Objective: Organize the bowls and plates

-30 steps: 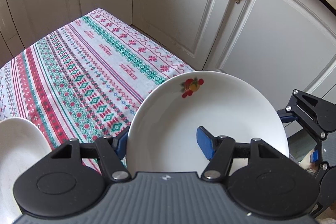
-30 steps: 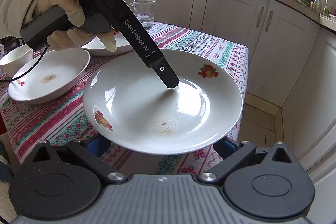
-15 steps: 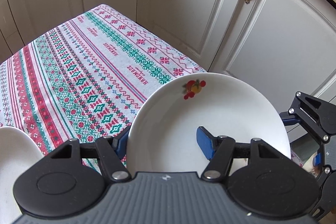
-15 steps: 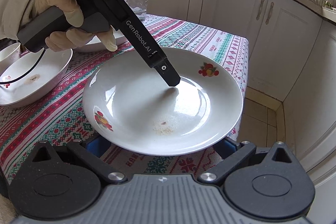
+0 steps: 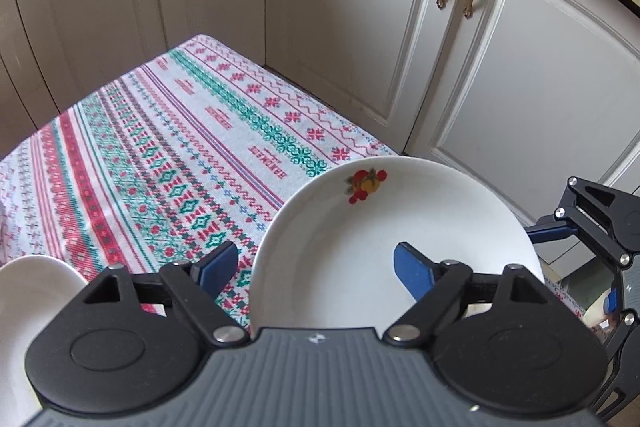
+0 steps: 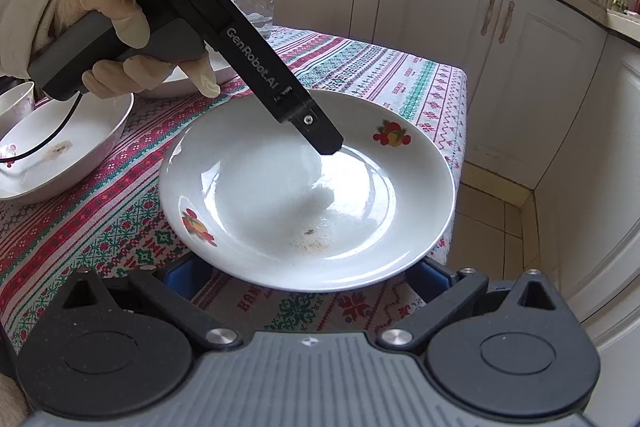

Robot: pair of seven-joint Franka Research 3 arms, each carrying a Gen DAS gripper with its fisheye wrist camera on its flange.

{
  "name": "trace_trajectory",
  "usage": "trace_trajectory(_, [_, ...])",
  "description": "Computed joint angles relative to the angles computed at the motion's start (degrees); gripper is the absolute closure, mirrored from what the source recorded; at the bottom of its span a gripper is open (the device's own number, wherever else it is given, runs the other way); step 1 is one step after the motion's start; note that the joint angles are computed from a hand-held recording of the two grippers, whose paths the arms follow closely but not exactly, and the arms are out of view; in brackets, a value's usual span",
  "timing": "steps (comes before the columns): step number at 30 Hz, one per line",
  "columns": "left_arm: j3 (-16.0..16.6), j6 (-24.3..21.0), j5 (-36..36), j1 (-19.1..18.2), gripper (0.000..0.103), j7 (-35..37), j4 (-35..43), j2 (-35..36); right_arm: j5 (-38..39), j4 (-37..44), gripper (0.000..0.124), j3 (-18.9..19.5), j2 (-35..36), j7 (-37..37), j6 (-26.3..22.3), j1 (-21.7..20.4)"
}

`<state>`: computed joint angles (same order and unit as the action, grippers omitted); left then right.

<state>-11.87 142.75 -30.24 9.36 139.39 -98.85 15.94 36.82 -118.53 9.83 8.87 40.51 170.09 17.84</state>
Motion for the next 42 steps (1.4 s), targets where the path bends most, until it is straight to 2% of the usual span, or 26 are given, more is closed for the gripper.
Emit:
trace_trajectory(5, [0.25, 2.97, -4.9, 1.01, 0.016, 3.6, -5.28, -5.18, -0.86, -2.66, 0.021, -0.58, -2.72, 1.97, 1.26, 0.79])
trace_trajectory(8, [1.44, 5.42, -9.09, 0.64, 0.014, 7.21, -9.82, -9.46, 2.75, -4.98, 0.021, -0.02, -5.29, -0.45, 2.16, 1.0])
trace_trajectory(14, [5.53, 12.25, -16.15, -2.62, 0.012, 13.81, -21.66, -20.05, 11.67, -8.89, 0.021, -0.67, -9.81, -6.04, 4.16, 4.23])
trace_trajectory(18, [8.39, 19.0, -20.06, -6.1, 0.012, 18.74, -31.16, -27.92, 14.62, -10.9, 0.021, -1.47, -11.76, -7.72, 5.18, 7.06])
trace_trajectory(20, [10.18, 20.72, -21.85, -7.71, 0.012, 19.42, -35.19, -31.43, 16.04, -11.62, 0.021, -1.78, -12.48, -8.66, 5.41, 8.42])
trace_trajectory(25, [12.71, 19.35, -18.16, -7.1, 0.012, 9.13, -42.09, -37.22, 19.03, -12.4, 0.021, -1.93, -13.03, -10.38, 5.44, 11.18])
trace_trajectory(30, [14.55, 22.11, -13.66, -6.64, 0.012, 2.67, -47.88, -41.59, 18.36, -13.03, 0.021, -1.16, -12.69, -8.98, 6.27, 12.93])
trace_trajectory(36, [18.48, 24.03, -8.07, -8.76, 0.012, 0.99, -51.69, -44.82, 16.01, -13.59, 0.021, -0.24, -12.15, -5.86, 7.32, 14.33])
trace_trajectory(42, [25.7, 24.15, -6.29, -14.52, 0.012, 1.69, -52.77, -46.85, 9.06, -13.94, 0.021, 0.65, -11.54, 0.35, 7.96, 14.68])
